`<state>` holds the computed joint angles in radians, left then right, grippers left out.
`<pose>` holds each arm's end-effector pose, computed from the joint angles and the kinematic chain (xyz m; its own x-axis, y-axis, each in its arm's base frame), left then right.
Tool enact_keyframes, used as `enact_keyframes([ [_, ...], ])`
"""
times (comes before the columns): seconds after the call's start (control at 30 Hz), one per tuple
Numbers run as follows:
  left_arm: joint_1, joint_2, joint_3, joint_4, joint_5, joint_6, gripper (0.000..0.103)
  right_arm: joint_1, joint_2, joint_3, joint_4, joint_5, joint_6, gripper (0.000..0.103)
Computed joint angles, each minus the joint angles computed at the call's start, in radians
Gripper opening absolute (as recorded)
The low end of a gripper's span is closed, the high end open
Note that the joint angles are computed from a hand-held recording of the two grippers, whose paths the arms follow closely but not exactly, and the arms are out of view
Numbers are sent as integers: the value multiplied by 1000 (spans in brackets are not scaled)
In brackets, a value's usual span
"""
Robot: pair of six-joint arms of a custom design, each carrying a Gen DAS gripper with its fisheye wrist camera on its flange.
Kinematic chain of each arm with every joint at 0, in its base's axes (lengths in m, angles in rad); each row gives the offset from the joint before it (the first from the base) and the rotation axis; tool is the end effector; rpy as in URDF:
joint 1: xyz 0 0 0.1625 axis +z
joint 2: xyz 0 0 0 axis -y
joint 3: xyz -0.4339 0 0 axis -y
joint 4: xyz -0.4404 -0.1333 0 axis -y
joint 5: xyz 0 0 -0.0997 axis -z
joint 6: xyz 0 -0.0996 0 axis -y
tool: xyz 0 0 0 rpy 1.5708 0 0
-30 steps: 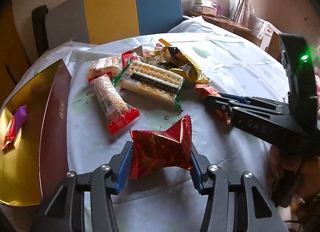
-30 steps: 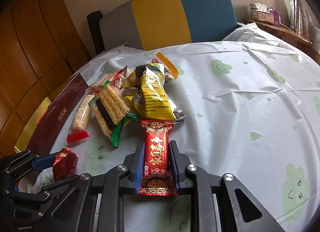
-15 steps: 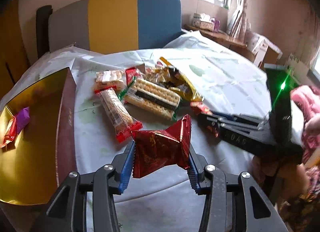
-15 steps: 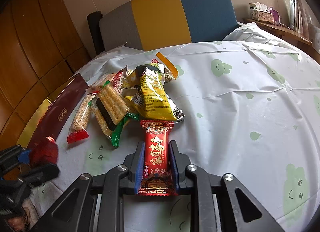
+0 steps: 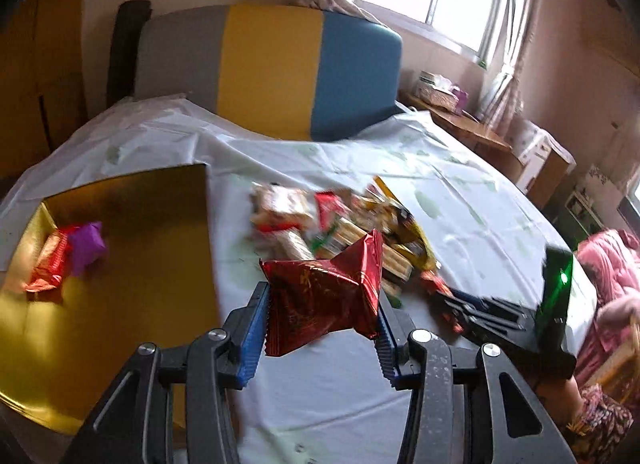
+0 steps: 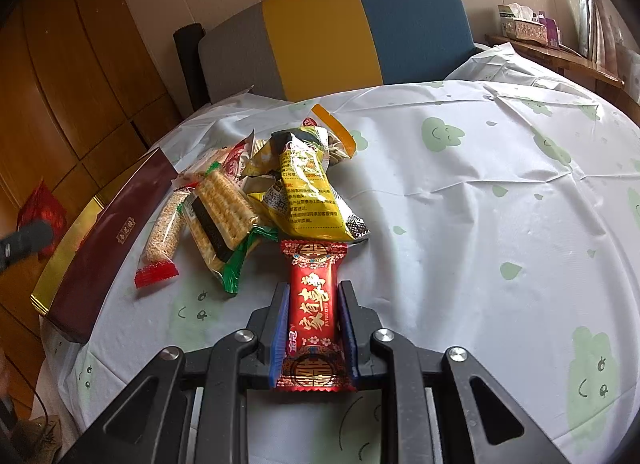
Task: Organize snacks
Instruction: 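Carry the red twist-wrapped packet into the tray and open the left gripper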
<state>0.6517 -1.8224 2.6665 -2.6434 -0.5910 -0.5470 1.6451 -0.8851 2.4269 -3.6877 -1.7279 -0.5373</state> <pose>-0.1029 -0.3502 0.2221 -0.8192 -0.0264 -0.5730 0.4078 0.6756 -0.6141 0.1489 -0.4148 0.0298 -0.8197 -0.4184 0.3912 -0.5609 0.7248 -0.4001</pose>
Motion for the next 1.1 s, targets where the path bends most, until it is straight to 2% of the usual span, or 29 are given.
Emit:
enact_keyframes([
  [0.23, 115, -40, -62, 35, 62, 61, 48, -24, -3, 20, -45, 45, -21, 23],
  [0.37, 247, -24, -136, 59, 28, 68, 48, -24, -5, 15, -26, 40, -15, 23],
  [0.6, 412, 46, -244, 125, 4, 71, 48, -25, -5, 13, -23, 39, -13, 23],
  [0.87, 495, 147, -324, 115, 61, 112, 48, -25, -5, 13, -24, 38, -14, 23],
  [1.03, 529, 197, -347, 61, 86, 151, 50, -24, -1, 12, -27, 37, -14, 23],
  [1.1, 544, 217, -350, 11, 105, 167, 54, -24, -1, 12, -27, 37, -14, 23],
])
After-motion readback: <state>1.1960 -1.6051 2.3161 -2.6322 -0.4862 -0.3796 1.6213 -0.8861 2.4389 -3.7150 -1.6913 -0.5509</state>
